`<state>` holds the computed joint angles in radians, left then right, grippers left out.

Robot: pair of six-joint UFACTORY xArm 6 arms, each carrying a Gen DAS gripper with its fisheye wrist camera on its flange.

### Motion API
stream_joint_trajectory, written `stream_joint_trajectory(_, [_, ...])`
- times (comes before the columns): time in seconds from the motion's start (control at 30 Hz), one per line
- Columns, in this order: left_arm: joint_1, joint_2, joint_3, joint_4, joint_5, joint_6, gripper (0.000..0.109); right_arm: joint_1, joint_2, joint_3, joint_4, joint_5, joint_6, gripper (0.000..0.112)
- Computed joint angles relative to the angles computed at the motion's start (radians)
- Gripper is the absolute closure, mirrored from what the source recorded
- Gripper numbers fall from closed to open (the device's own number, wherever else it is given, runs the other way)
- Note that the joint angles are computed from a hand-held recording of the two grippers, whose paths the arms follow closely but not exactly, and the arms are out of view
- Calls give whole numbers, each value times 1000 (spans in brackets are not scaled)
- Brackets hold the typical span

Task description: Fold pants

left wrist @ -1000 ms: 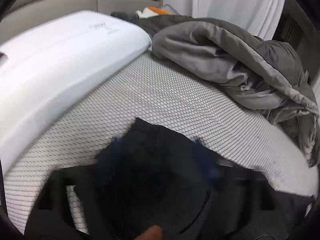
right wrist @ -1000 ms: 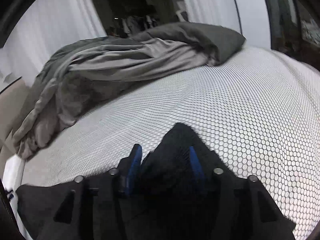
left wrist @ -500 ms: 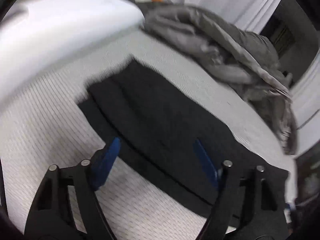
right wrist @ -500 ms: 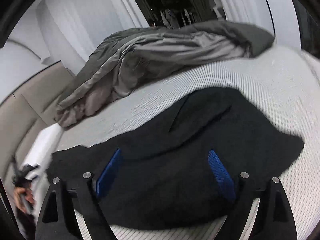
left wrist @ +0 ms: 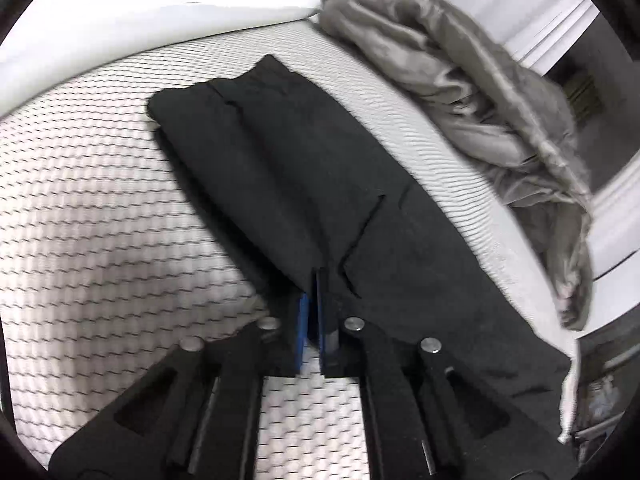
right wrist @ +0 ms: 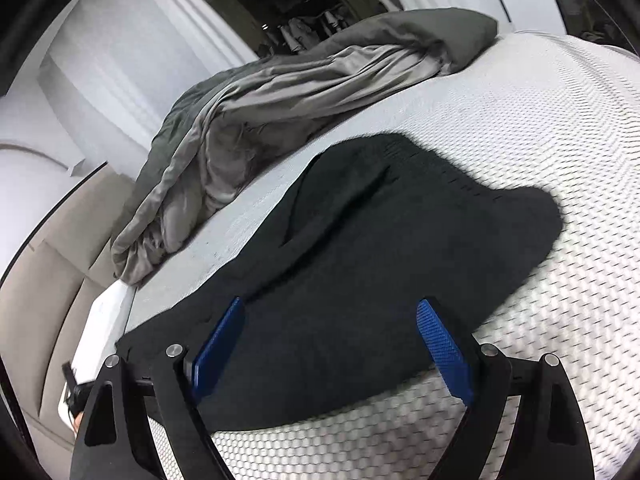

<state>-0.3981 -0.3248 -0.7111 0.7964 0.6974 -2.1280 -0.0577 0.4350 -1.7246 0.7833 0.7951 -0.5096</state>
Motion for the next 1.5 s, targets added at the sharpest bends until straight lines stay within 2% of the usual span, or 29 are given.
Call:
stream_joint_trajectory(0.1, [-1, -37, 28, -26, -20, 5, 103, -20, 2, -4, -27, -2, 2, 23])
stream_joint_trajectory(0.17, [-36, -90, 52, -17, 35, -10, 94, -34, 3, -6, -46, 7, 17, 23])
stream_joint_trajectory(0.2, [-55, -108, 49, -23, 79, -9, 85, -42, 2, -2, -52, 12, 25, 23])
stream_joint_trajectory(0.23, [-67, -126, 50, -18, 109, -20, 71, -51, 4, -3, -58, 21, 40, 23])
stream_joint_trajectory(0.3, [-66, -158, 70, -3, 107, -55, 55, -66, 22, -20, -73, 43, 88, 23])
stream_joint_trajectory(0.33, [-55, -169, 90, 19, 79, -91, 55, -72, 27, -22, -74, 50, 101, 23])
stream_joint_trajectory(0.37, [-35, -175, 109, 30, 32, -110, 55, -77, 31, -23, -76, 54, 113, 23])
stream_joint_trajectory(0.47, [87, -123, 147, 99, -194, -179, 58, -82, 56, -51, -71, 74, 146, 23])
stream_joint_trajectory(0.5, [122, -82, 136, 124, -240, -218, 68, -82, 57, -53, -62, 76, 144, 23])
stream_joint_trajectory(0.53, [150, -45, 121, 160, -268, -265, 85, -81, 57, -54, -56, 77, 140, 23])
stream_joint_trajectory(0.57, [159, -30, 114, 186, -273, -298, 95, -80, 58, -56, -52, 79, 136, 23])
stream_joint_trajectory(0.6, [154, -28, 110, 214, -259, -327, 103, -78, 60, -59, -50, 82, 133, 23])
stream_joint_trajectory(0.67, [117, -43, 95, 270, -180, -372, 107, -78, 67, -67, -45, 93, 135, 23])
stream_joint_trajectory(0.73, [26, -99, 87, 258, -22, -350, 107, -82, 71, -71, -43, 92, 146, 23])
stream_joint_trajectory(0.77, [-7, -126, 89, 251, 30, -331, 107, -86, 73, -72, -46, 87, 157, 23])
stream_joint_trajectory(0.87, [-41, -150, 92, 213, 78, -289, 107, -98, 112, -118, -8, 113, 184, 23])
stream_joint_trajectory(0.97, [-37, -154, 104, 170, 80, -258, 107, -117, 208, -231, 119, 194, 215, 25])
stream_joint_trajectory(1.03, [-26, -136, 92, 161, 76, -238, 108, -117, 259, -288, 196, 192, 220, 42])
stream_joint_trajectory(1.1, [-23, -127, 80, 171, 82, -230, 107, -105, 281, -308, 178, 144, 250, 79])
stream_joint_trajectory(1.13, [-20, -113, 67, 177, 86, -222, 107, -100, 283, -306, 166, 119, 253, 81])
stream_joint_trajectory(1.2, [-23, -107, 57, 179, 93, -210, 107, -93, 259, -269, 168, 80, 228, 95])
stream_joint_trajectory(1.33, [-3, -104, 65, 175, 53, -209, 107, -78, 113, -102, 155, -23, 110, 100])
stream_joint_trajectory(1.43, [32, -78, 69, 132, -14, -171, 107, -101, 20, 6, 135, -12, 107, 99])
stream_joint_trajectory(1.5, [61, -52, 71, 67, -64, -119, 107, -111, 37, -20, 45, 33, 163, 92])
